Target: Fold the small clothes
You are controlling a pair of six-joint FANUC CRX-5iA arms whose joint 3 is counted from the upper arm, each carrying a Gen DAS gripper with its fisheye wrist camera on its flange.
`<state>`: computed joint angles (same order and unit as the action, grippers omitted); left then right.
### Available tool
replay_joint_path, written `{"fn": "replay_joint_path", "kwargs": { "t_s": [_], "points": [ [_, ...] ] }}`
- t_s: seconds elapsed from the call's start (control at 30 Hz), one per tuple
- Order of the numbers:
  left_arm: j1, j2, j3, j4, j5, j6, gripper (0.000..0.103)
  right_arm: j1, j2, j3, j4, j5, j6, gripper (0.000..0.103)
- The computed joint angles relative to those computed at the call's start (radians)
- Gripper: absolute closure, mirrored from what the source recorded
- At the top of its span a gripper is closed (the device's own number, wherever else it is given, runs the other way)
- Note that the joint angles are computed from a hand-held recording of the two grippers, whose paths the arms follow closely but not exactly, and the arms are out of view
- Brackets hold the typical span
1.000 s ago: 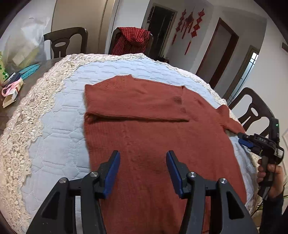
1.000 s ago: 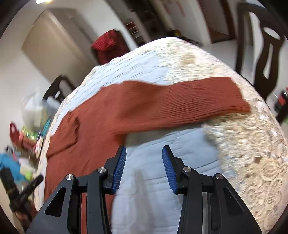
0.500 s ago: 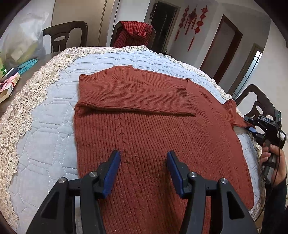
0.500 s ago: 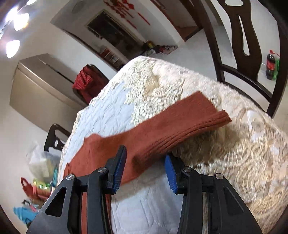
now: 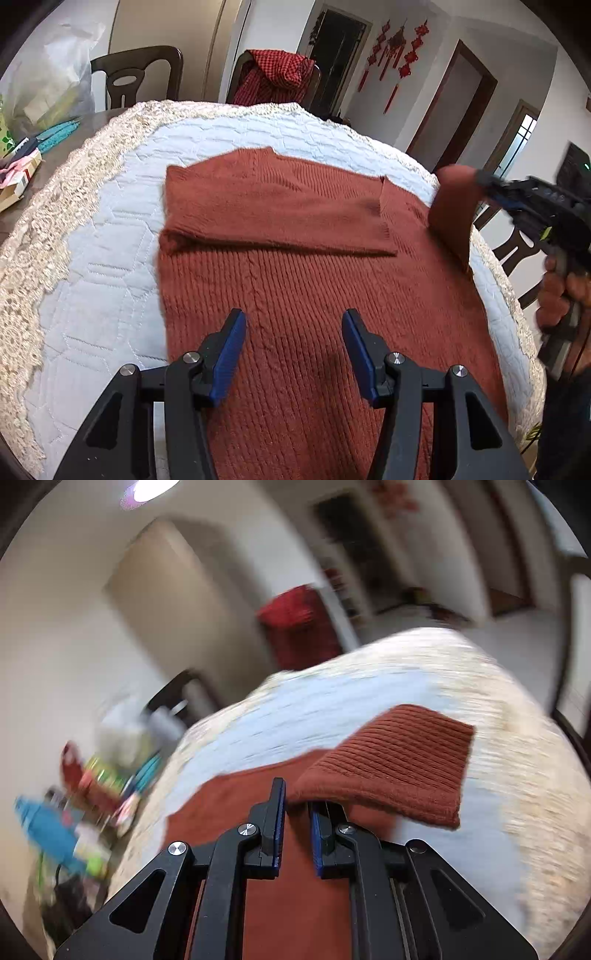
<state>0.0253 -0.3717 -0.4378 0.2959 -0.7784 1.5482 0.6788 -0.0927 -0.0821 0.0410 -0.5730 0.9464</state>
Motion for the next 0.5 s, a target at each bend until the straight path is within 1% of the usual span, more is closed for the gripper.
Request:
{"fn": "replay_joint_path", "kwargs": {
  "t_s": [0.03, 0.07, 0.1, 0.2, 0.33, 0.37, 0.43, 0.5],
  "points": [
    [0.007, -0.007, -0.002, 0.007, 0.002, -0.007, 0.046, 0.012, 0.034, 0.047, -0.054, -0.038, 0.084, 0.09],
    [0.014, -0.012, -0.004, 0.015, 0.003, -0.015, 0.046, 0.021, 0.085, 0.121, -0.139, -0.117, 0.201, 0.089],
    [0.022, -0.017, -0.004, 0.019, 0.001, -0.021, 0.046, 0.025, 0.12, 0.164, -0.19, -0.17, 0.265, 0.087],
    [0.042, -0.026, 0.005, 0.017, -0.005, -0.037, 0.046, 0.032, 0.161, 0.203, -0.276, -0.245, 0.356, 0.086],
    [0.059, -0.002, 0.031, 0.05, -0.013, -0.1, 0.046, 0.002, 0.123, 0.161, -0.346, -0.245, 0.404, 0.086],
    [0.056, 0.013, 0.043, 0.063, -0.01, -0.125, 0.046, -0.006, 0.11, 0.146, -0.347, -0.236, 0.395, 0.086],
    [0.05, 0.057, 0.059, 0.126, 0.002, -0.2, 0.046, -0.017, 0.076, 0.102, -0.327, -0.21, 0.348, 0.086],
    [0.037, 0.117, 0.089, 0.171, 0.0, -0.239, 0.046, -0.03, 0.05, 0.065, -0.298, -0.186, 0.294, 0.086]
  ]
}}
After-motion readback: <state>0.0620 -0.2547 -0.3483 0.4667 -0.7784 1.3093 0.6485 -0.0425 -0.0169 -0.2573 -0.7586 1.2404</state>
